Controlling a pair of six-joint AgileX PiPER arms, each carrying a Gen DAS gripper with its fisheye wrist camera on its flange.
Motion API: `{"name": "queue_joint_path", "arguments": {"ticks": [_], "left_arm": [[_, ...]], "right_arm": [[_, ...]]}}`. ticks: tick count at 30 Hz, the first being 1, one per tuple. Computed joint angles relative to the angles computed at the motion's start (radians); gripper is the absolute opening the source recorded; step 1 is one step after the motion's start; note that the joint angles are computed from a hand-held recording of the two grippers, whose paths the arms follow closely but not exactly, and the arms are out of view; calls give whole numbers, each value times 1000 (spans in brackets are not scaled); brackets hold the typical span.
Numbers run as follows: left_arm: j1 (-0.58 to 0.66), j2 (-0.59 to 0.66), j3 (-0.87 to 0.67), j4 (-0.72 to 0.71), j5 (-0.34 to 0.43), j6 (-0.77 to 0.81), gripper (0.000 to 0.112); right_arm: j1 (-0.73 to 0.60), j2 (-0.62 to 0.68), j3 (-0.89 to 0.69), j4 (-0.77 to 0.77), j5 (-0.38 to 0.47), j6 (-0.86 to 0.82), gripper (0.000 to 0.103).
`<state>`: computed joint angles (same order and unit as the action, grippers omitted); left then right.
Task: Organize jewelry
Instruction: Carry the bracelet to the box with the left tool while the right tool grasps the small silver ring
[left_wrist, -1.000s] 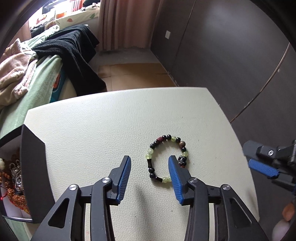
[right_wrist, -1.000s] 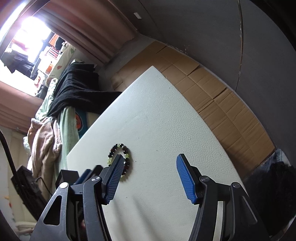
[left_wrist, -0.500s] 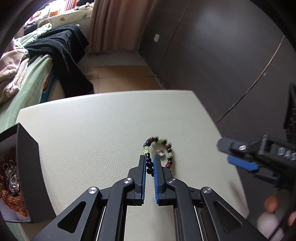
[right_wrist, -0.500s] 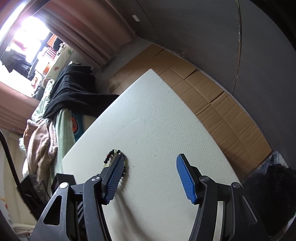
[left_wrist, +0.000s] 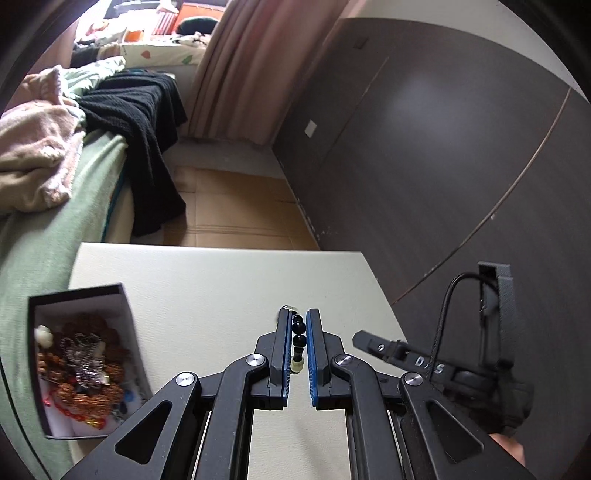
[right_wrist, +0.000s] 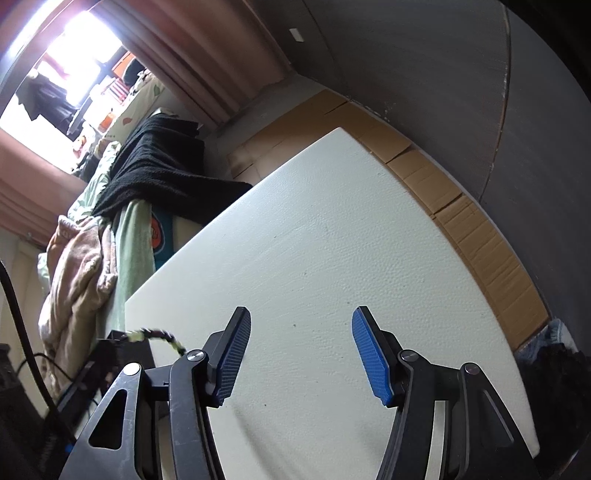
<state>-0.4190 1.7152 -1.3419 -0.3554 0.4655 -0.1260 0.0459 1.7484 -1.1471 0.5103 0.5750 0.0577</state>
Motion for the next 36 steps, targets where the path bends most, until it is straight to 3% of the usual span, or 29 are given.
{"name": "queue_joint_path", "arguments": {"ticks": [5, 10, 17, 24, 25, 27, 34, 36], "left_arm": [[57, -49, 41, -14, -6, 7, 7], [122, -92, 83, -65, -9, 50, 7], [198, -141, 132, -142, -13, 119, 7], [246, -167, 157, -167, 9, 145, 7], [250, -169, 160, -153, 11, 136, 7], [249, -173, 166, -107, 9, 104, 7], [252, -156, 182, -22, 22, 30, 7], [252, -137, 163, 66, 62, -62, 8]], "right_arm": [[66, 35, -43, -30, 6, -35, 55], [145, 117, -134, -131, 40, -22, 36], [213, 151, -166, -238, 42, 41, 35], [324, 170, -182, -544, 34, 253, 34], [338, 172, -183, -590, 39, 282, 32], [362, 171, -182, -673, 49, 323, 14], [353, 123, -148, -627, 29, 283, 14], [353, 97, -129, -610, 11, 272, 14]]}}
